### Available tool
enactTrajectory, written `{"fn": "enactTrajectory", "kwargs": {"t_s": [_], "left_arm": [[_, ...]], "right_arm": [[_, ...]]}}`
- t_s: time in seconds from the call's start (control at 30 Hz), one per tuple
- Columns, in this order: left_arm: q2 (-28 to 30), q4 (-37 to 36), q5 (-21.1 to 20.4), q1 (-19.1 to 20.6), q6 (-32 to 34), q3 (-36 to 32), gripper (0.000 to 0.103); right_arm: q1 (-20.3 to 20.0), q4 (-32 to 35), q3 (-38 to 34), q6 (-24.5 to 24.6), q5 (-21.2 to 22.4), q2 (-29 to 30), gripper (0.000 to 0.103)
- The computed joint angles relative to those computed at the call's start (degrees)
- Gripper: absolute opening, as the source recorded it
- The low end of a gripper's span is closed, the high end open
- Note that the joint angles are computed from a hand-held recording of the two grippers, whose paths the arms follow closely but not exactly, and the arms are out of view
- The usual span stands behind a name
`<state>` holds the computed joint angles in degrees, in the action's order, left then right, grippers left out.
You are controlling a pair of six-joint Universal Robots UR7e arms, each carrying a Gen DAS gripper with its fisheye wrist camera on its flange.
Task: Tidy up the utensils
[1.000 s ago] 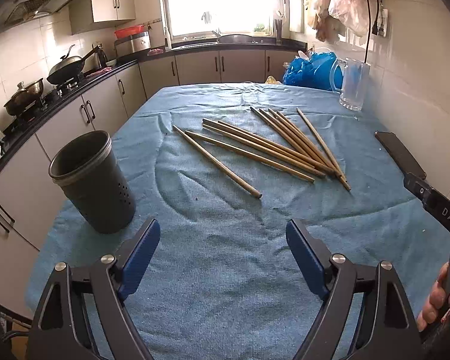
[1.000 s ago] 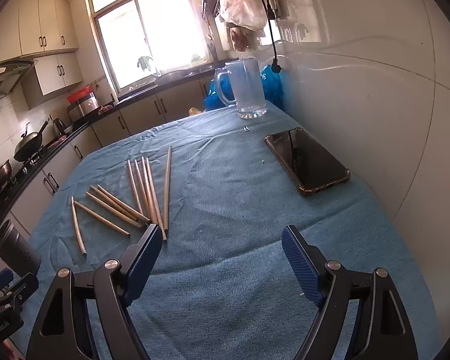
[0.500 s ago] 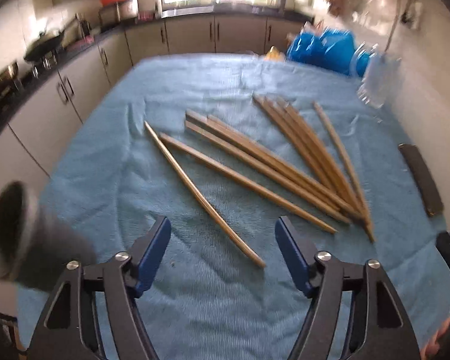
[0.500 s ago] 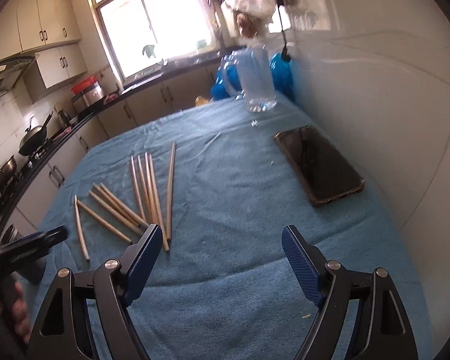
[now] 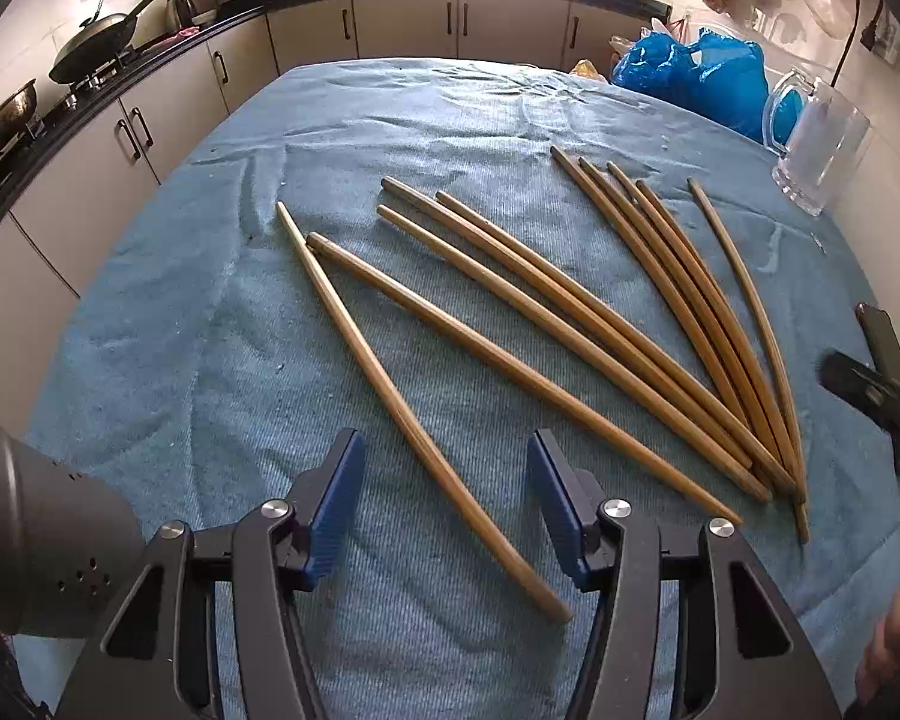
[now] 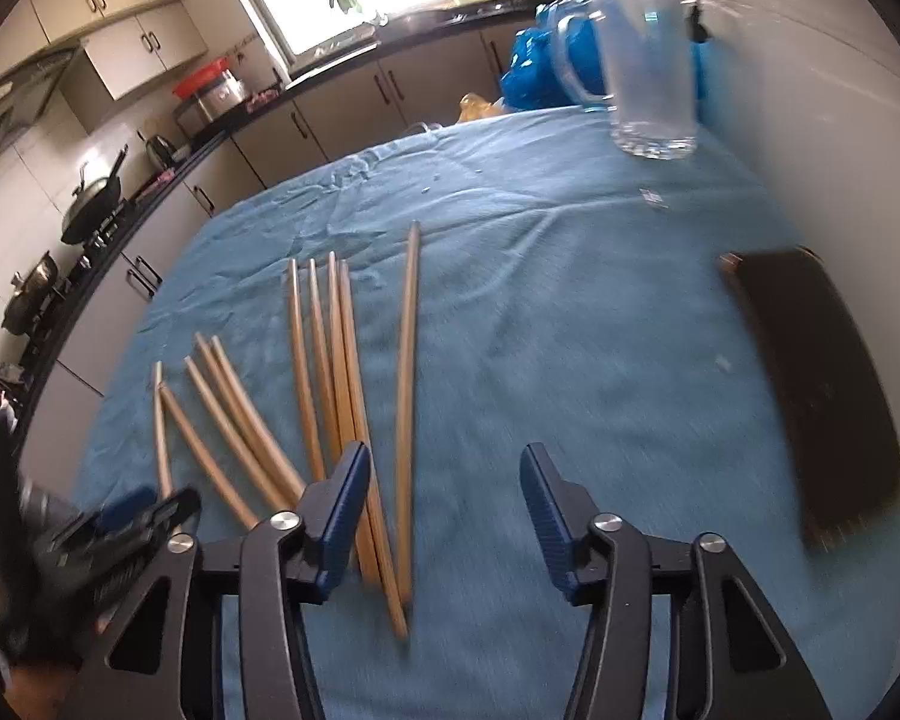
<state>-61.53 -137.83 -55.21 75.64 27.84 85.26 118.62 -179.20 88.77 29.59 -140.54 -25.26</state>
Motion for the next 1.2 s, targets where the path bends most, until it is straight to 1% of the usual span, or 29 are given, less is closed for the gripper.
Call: {"fn": "enactTrajectory", "kwargs": {"t_s": [0.03, 0.07, 0.1, 0.13, 0.2, 0.23, 0.3, 0.33, 0.43, 0.57, 0.73, 0.87, 0.93, 1.0, 1.07, 1.13, 1.2], "left_arm": [[0.0, -0.8, 0.4, -0.1, 0.4, 0.2, 0.045], [0.2, -1.8, 0.9, -0.1, 0.9, 0.3, 0.036], [0.3, -2.7, 1.1, -0.2, 1.4, 0.5, 0.023], [0.3, -3.4, 1.1, -0.1, 1.9, 0.5, 0.018], [0.5, -3.4, 0.8, 0.0, 2.2, 0.1, 0.011], [0.4, -3.2, 0.4, 0.1, 2.1, 0.0, 0.009], [0.1, -1.9, -0.7, 0.4, 1.6, -0.4, 0.006], [-0.2, -0.6, -1.5, 0.5, 1.1, -0.6, 0.006], [-1.6, 3.6, -4.0, 1.1, -0.3, -0.8, 0.006], [-4.3, 7.7, -6.9, 2.0, -1.2, 0.4, 0.006], [-8.4, 13.3, -10.2, 3.4, -0.8, 2.1, 0.006], [-11.4, 21.2, -13.3, 4.9, -0.5, 1.8, 0.006], [-12.7, 24.1, -14.0, 5.5, 0.5, 2.0, 0.006], [-14.5, 25.9, -13.5, 5.5, 1.8, 3.0, 0.006], [-15.3, 28.8, -13.3, 5.6, 2.1, 2.6, 0.006], [-15.6, 31.5, -13.5, 5.5, 1.6, 1.5, 0.006], [-15.7, 32.9, -14.1, 5.3, 1.8, 0.5, 0.007]], "right_arm": [[-0.6, 1.7, -1.4, -0.4, 0.1, 0.5, 0.050], [-1.0, 3.5, -2.8, -0.2, -0.1, 1.1, 0.045], [-1.3, 5.3, -3.9, 0.1, -0.3, 1.6, 0.042], [-1.6, 7.0, -4.8, 0.3, -0.3, 1.8, 0.041], [-1.4, 9.6, -7.3, -0.1, -2.6, 2.9, 0.039], [-1.3, 11.2, -8.4, -0.1, -3.4, 3.3, 0.037], [-1.6, 13.9, -9.3, 0.6, -3.7, 3.3, 0.009], [-1.5, 15.2, -9.6, 1.1, -4.4, 3.2, 0.008], [-1.2, 16.7, -8.7, 2.8, -5.0, 2.6, 0.008], [-0.2, 18.5, -5.1, 7.0, -4.8, 0.7, 0.008], [2.3, 20.5, 2.6, 13.9, -3.4, -3.2, 0.008], [5.0, 21.4, 8.8, 19.6, -1.6, -5.8, 0.008], [6.1, 21.0, 11.1, 21.5, -0.1, -6.9, 0.008], [7.2, 20.0, 13.6, 23.8, 1.3, -7.9, 0.008], [7.9, 18.7, 15.3, 24.7, 2.2, -8.6, 0.009], [7.9, 18.9, 15.5, 24.1, 3.2, -8.9, 0.014], [7.9, 21.2, 14.6, 23.6, 2.8, -9.0, 0.031]]}}
